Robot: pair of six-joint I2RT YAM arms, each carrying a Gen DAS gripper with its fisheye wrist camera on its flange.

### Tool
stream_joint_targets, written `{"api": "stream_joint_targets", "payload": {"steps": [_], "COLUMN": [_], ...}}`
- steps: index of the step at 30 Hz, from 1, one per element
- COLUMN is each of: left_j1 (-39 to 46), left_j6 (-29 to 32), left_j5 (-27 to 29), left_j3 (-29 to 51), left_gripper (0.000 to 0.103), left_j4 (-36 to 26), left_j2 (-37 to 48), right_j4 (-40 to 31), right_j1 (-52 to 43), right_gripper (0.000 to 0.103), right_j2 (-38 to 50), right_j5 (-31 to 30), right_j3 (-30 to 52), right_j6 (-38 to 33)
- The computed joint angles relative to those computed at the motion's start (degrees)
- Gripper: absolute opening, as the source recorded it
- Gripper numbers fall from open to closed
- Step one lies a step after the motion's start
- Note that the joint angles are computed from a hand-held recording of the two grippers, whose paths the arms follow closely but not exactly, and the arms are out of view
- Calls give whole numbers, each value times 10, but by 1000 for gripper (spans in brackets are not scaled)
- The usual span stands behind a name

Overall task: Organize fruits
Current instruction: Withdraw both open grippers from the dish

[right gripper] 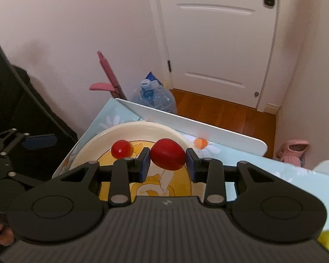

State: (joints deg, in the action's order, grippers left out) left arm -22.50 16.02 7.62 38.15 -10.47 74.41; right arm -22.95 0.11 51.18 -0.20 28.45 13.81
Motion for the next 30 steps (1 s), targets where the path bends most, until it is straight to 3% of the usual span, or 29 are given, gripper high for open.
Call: {"api": "stream_joint_targets", "payload": {"steps": [12,13,15,16,18,30], "left_j1": [39,41,40,43,45,57], "left_j6": [14,15,16,17,18,26], "left_j5": [14,14,12,15,19,47], "left_j3": [-30,-31,-30,-30,-30,-17], "left_gripper": [98,98,98,98,98,98], "left_j4": [-38,-38,-38,-41,-45,-81], "left_j2": [-58,-60,-59,-62,-65,-100], "right_j4": [119,121,121,121,116,-73], "right_j1": [19,22,30,38,46,132], "right_gripper": [52,55,82,103,103,103], "right_j2": [141,140,126,111,77,-46], "right_j5": [-20,-18,-7,11,29,135], "right_j3": [-4,-4,-8,-13,-22,27], "right_j6": [-26,-27,-27,-20,-12,62]}}
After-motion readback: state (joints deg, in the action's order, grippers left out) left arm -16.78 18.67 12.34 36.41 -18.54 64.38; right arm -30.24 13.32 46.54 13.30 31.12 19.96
